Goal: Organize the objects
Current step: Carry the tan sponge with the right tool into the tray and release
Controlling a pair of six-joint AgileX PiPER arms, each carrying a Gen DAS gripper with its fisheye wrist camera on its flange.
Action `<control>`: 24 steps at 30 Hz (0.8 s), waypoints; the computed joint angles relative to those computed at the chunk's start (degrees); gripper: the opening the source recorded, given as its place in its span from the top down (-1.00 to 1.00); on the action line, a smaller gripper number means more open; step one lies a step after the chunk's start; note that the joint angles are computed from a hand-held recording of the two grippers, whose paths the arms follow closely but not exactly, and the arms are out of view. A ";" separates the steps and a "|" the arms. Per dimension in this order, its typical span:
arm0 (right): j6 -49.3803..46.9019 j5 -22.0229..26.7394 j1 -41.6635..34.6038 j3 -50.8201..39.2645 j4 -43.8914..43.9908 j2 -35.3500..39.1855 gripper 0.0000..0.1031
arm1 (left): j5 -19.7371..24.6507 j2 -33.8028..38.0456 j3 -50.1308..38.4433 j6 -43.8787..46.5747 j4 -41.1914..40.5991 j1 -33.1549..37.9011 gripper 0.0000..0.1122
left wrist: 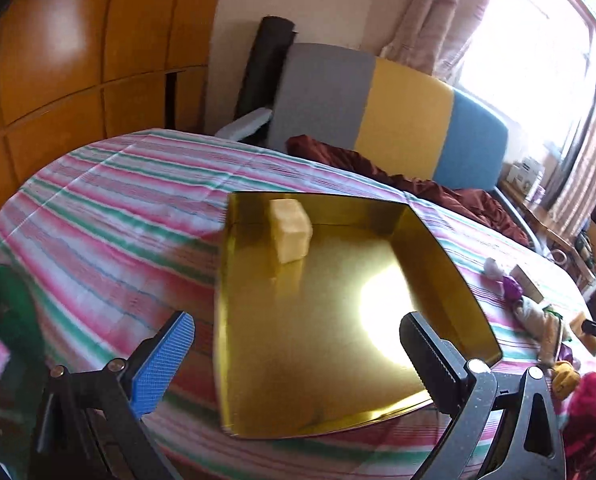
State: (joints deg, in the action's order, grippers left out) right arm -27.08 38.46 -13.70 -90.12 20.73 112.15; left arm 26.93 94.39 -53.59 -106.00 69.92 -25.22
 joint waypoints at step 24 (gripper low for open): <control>-10.19 15.36 35.29 -13.07 18.99 16.24 -0.62 | 3.72 -7.18 7.18 -2.59 -2.10 6.97 -0.83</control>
